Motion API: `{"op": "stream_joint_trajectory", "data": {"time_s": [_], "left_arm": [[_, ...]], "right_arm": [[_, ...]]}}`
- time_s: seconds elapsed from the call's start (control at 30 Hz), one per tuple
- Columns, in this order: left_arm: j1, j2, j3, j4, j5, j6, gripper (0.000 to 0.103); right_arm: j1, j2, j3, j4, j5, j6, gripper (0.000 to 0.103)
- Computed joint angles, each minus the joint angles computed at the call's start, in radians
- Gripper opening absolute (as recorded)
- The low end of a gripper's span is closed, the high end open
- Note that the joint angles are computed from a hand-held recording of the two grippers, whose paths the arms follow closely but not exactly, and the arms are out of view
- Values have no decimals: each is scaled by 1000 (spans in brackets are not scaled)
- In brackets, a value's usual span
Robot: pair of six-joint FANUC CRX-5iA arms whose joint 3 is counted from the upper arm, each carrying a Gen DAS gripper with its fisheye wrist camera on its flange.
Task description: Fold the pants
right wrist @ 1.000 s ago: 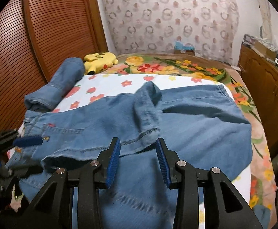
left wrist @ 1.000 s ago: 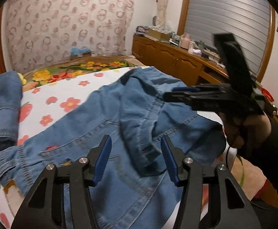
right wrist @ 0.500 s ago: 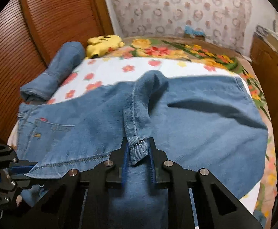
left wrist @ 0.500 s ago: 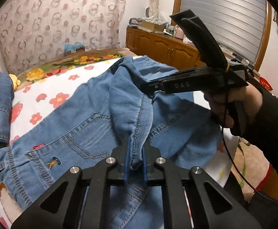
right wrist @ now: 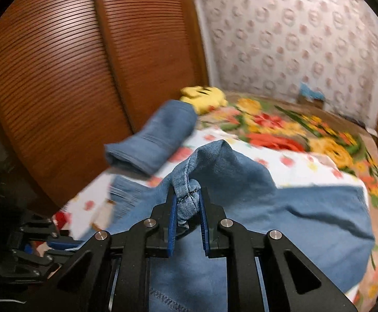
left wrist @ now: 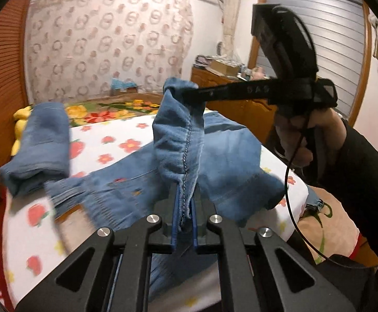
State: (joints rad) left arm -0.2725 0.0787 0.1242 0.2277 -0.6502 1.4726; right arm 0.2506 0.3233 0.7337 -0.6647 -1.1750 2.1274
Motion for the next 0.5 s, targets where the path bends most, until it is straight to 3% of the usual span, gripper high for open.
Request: {"op": "stream_joint_trajectory", "data": {"time_s": [0.4,0.5], "left_arm": [[58,-70,-93,-84,-35,110,9],[62,-68,-101,-83,-38,112,9]], "right_arm": [[64,91,80,33,-63,20,16],[70,132,145,60,-91,-13,24]]}}
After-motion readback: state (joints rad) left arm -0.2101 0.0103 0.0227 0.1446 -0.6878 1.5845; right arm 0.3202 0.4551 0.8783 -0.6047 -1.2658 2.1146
